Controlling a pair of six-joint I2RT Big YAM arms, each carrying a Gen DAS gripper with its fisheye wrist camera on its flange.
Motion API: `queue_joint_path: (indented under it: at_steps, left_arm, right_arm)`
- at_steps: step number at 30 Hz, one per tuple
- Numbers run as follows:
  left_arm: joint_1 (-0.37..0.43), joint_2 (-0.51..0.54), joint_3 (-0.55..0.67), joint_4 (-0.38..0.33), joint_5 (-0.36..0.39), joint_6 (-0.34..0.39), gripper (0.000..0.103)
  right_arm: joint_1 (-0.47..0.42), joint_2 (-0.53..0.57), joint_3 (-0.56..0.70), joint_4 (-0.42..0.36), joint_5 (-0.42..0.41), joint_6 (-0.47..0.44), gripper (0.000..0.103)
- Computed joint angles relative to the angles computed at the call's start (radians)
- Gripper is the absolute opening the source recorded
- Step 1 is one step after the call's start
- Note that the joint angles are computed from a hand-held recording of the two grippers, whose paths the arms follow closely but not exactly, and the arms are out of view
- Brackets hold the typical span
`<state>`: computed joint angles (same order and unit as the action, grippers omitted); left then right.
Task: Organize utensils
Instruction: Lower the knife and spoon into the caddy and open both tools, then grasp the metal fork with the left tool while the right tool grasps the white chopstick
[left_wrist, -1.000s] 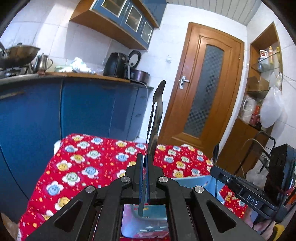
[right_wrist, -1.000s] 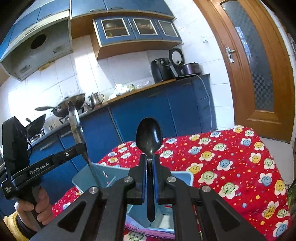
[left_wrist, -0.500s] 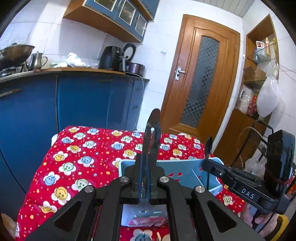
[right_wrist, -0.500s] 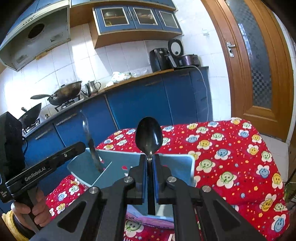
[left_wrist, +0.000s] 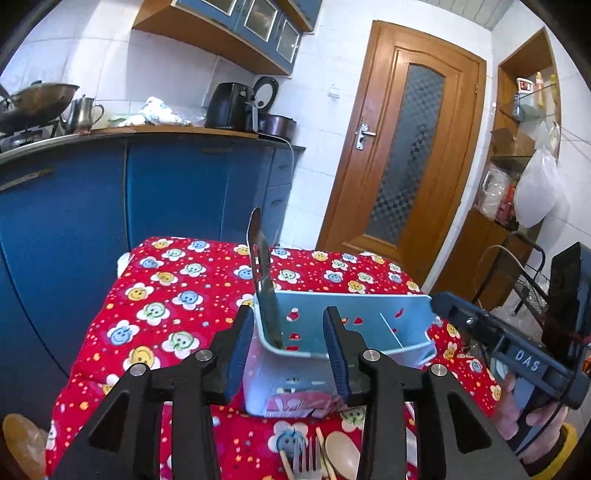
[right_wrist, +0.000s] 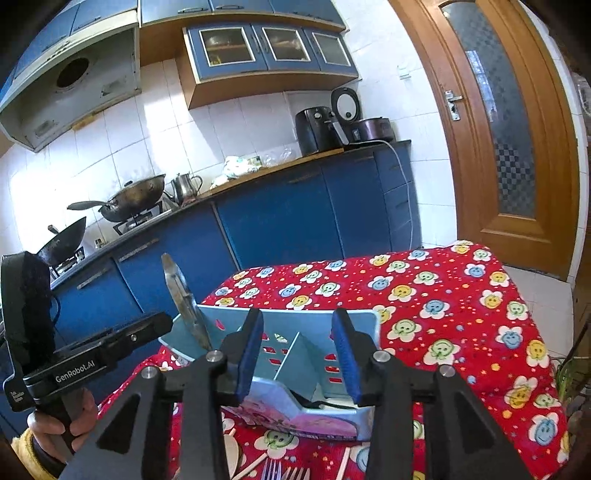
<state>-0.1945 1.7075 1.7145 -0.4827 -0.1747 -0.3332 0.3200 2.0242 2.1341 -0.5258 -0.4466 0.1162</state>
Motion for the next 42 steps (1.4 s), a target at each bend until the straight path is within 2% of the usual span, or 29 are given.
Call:
queue_joint_path:
  at_steps: [8, 24, 42]
  left_arm:
    - [-0.012, -0.056, -0.048, -0.052, -0.009, -0.013, 0.045]
    - [-0.046, -0.115, -0.110, -0.245, -0.004, -0.035, 0.045]
    - [-0.071, -0.114, -0.160, -0.391, 0.056, -0.062, 0.045]
  right_arm:
    - [-0.009, -0.105, -0.123, -0.013, 0.054, -0.011, 0.043]
    - [-0.013, -0.278, -0.368, -0.050, 0.105, -0.041, 0.043]
    - [-0.039, -0.328, -0.479, -0.077, 0.094, -0.028, 0.045]
